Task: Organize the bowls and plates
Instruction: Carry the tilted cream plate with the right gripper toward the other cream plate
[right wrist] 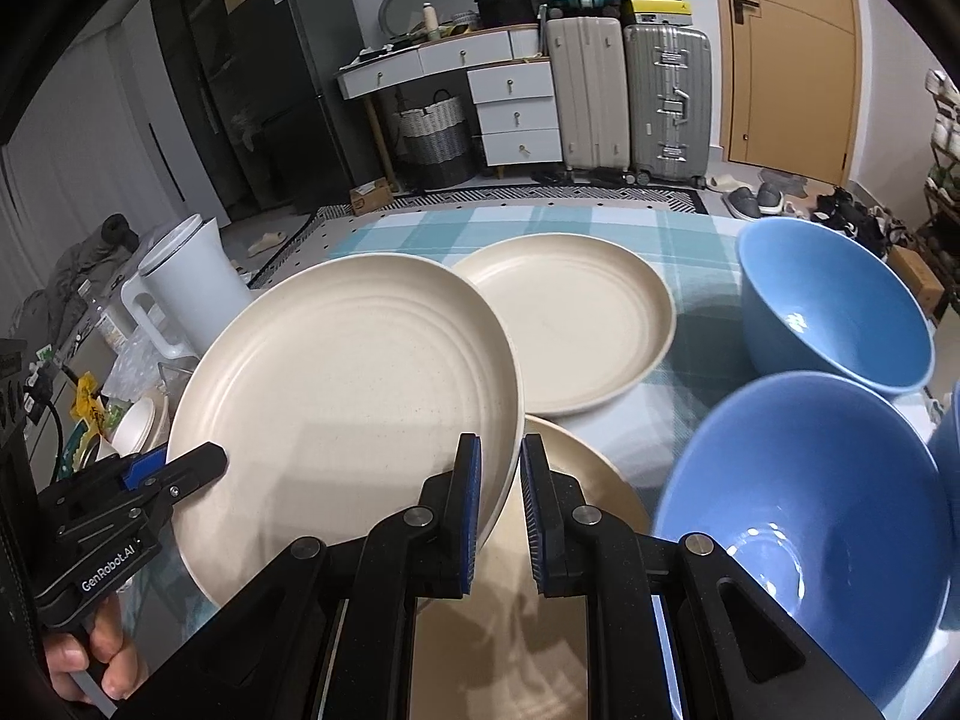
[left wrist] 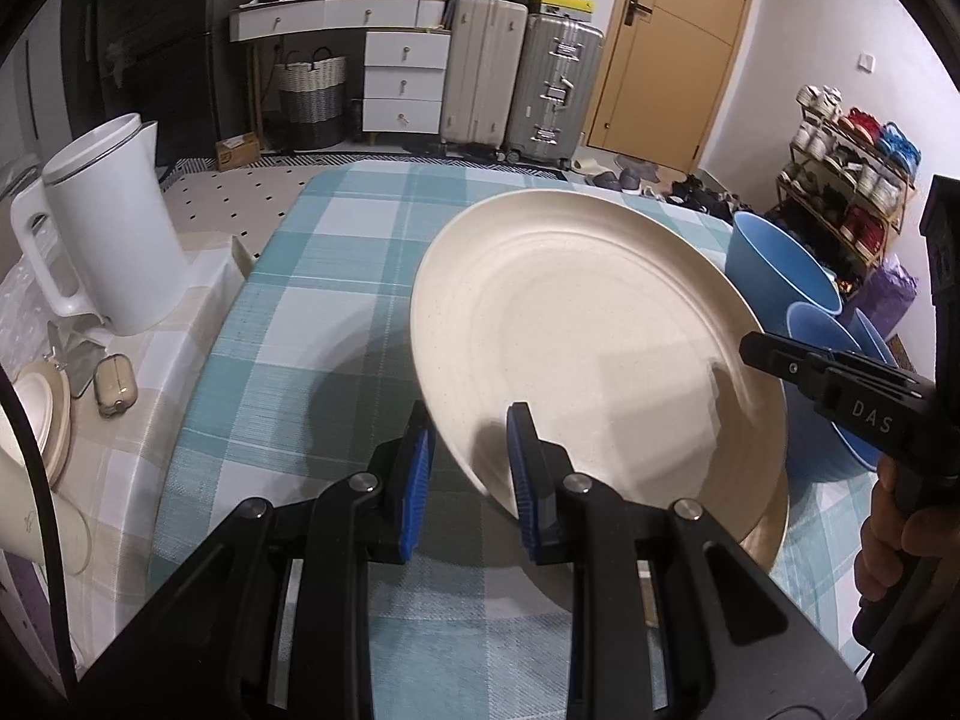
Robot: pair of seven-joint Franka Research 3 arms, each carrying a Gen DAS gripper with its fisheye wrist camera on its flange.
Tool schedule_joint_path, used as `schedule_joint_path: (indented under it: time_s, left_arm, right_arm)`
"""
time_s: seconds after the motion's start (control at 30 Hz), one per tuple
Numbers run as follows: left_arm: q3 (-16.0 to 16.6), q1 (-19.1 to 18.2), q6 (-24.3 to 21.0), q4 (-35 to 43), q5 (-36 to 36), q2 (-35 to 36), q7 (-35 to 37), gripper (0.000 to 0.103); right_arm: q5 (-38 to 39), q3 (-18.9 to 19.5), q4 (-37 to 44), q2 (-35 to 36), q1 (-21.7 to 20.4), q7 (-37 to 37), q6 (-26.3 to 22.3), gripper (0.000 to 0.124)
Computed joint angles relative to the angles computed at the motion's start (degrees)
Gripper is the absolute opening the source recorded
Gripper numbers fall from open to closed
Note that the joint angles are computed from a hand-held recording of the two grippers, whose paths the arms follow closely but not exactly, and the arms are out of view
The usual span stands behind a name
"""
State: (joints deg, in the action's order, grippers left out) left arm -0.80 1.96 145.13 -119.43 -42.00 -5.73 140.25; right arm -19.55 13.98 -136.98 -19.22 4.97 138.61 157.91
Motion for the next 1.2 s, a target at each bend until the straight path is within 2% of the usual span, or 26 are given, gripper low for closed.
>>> schedule_joint_path:
  time_s: [0.6,0.93,1.2]
  left_arm:
    - [-0.3,-1.7,-0.5,-1.9,3.2,-0.8,2.1,0.021]
    - [-0.6,-1.5,-0.6,-2.0,4.2,-0.5,3.8,0.021]
    - [-0.8,-1.8,-0.4,-2.4,5.5,-0.3,4.3,0.022]
  right_arm:
    - [2.2,1.7,-5.6,-6.3,-0.7,2.3,-2.5,0.014]
    - [1.2,4.0,-6.8,-8.3,-1.3,4.7,-4.9,0.015]
    - [0.6,4.3,-7.7,-9.7,-0.8,6.1,-6.2,0.016]
